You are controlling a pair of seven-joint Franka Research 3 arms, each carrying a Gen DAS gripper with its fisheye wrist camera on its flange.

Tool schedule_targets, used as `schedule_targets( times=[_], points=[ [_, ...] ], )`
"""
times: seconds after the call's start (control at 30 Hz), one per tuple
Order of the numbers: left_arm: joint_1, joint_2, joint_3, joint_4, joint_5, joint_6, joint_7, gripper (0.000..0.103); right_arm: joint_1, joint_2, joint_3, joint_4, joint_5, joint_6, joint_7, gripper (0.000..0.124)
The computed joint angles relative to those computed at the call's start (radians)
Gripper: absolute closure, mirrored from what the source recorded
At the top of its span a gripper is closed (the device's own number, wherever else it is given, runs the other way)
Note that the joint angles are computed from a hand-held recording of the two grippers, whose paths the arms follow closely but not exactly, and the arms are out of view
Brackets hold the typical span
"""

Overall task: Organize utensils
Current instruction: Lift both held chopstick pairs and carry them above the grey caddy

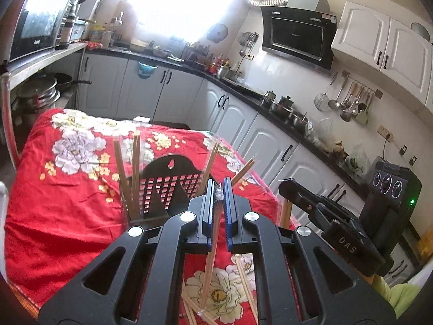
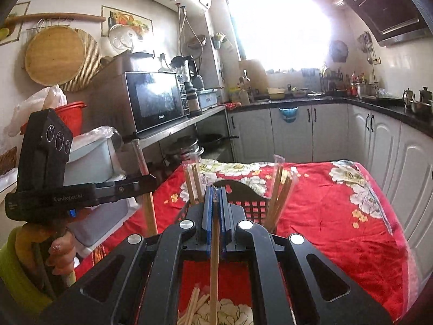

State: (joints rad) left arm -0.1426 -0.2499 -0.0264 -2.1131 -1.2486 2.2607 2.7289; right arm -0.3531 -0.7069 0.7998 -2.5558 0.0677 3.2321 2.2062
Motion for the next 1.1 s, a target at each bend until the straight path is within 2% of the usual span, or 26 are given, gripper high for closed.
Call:
schedule_targets(
  times=[0.6, 0.9, 1.1],
  points=[
    [0.012, 0.072, -0.018, 0.142, -0.031, 0.021, -0.004, 0.100, -0.131, 0.066, 0.051, 0.125, 0.010, 0.057, -0.062, 0.119],
    [0.028, 0.124, -0.040, 0.239, -0.062, 0.033, -0.016, 0.100, -0.221, 0.094, 0.110, 0.197, 0.045, 0.085, -0.111, 0.119],
    [0.027, 0.151, -0.061, 0.292, -0.086, 0.068, -0.009, 0.100, -0.315, 0.097, 0.173, 0.242, 0.066, 0.102, -0.132, 0.119]
  ],
)
